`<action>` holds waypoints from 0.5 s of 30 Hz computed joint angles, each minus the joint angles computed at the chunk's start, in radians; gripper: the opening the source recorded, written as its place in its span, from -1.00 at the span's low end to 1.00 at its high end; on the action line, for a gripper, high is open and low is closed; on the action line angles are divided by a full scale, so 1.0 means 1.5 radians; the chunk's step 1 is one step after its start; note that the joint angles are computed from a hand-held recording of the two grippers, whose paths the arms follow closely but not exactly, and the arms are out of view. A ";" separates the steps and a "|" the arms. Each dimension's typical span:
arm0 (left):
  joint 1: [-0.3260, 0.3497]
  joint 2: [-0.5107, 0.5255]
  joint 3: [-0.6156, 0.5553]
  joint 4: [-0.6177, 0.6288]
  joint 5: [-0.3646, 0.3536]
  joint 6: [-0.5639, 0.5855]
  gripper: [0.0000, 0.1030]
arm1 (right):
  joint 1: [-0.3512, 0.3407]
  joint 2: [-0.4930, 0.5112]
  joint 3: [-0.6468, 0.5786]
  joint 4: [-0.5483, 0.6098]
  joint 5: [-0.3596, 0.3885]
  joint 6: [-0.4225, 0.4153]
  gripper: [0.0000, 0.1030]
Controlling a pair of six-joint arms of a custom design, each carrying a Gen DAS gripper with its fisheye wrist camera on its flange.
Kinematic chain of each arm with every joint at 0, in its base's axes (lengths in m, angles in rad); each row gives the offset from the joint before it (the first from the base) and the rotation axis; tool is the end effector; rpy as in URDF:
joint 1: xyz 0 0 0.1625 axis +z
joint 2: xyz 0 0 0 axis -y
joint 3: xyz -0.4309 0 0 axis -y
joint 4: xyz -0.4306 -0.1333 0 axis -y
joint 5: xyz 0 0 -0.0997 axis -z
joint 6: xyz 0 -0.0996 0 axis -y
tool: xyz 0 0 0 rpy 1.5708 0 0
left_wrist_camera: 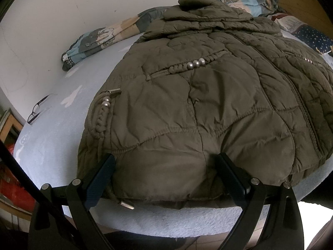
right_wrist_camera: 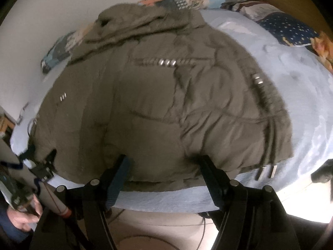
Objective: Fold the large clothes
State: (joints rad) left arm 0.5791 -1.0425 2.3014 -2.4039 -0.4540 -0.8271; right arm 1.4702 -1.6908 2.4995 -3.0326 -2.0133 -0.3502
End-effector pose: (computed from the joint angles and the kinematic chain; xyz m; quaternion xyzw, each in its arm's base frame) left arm -0.2313 -0.4175 0.0439 0.1797 0.8169 -0.2986 0.4595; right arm 0.0521 -0.3868 0.2679 0.0452 -0.9256 0.2586 0.2725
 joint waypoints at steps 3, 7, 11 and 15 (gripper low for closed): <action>0.000 -0.001 0.001 0.000 0.000 0.000 0.89 | -0.010 -0.025 -0.003 -0.011 0.011 0.012 0.45; 0.000 -0.001 0.001 -0.001 0.000 0.002 0.89 | -0.040 -0.050 -0.010 -0.042 0.008 0.046 0.48; 0.000 -0.002 0.002 -0.002 -0.001 0.003 0.89 | -0.069 -0.063 -0.016 -0.027 0.023 0.080 0.48; 0.000 -0.003 0.004 -0.007 -0.001 0.008 0.89 | -0.076 -0.048 -0.025 0.004 0.008 0.081 0.47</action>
